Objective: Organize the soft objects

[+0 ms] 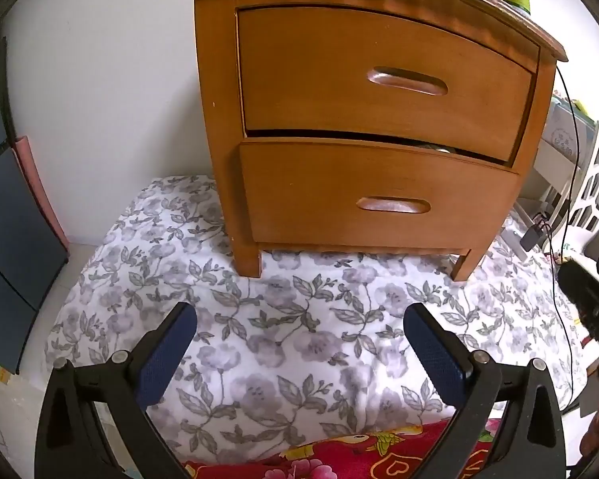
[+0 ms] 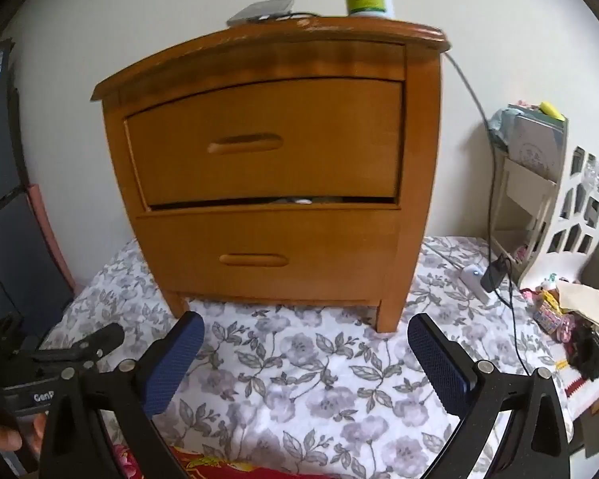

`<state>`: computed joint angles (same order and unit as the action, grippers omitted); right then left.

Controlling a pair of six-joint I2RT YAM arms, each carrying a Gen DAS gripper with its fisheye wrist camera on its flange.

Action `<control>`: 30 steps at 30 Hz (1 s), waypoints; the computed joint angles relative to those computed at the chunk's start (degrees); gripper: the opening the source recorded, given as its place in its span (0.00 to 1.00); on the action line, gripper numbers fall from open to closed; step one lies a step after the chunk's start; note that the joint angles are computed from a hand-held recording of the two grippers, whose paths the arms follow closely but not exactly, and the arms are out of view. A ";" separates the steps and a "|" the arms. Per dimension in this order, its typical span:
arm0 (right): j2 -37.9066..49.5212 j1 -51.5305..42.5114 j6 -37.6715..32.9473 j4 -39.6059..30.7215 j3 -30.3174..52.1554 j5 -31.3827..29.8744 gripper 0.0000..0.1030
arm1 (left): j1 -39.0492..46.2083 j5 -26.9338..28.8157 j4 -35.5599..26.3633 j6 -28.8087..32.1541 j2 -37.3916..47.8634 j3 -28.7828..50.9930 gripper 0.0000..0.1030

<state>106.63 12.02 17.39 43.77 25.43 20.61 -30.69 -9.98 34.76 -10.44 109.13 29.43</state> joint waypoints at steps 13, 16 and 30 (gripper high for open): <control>3.07 -2.17 2.72 -4.58 3.18 -2.36 1.00 | 1.34 1.94 -2.70 -0.95 1.20 2.28 1.00; 3.30 -2.75 2.89 -6.19 3.70 -2.47 1.00 | 1.96 2.81 -3.03 -1.45 1.50 2.50 1.00; 4.27 -1.73 2.32 -8.05 5.53 -2.88 1.00 | 1.96 1.52 -2.20 -1.84 2.79 2.62 1.00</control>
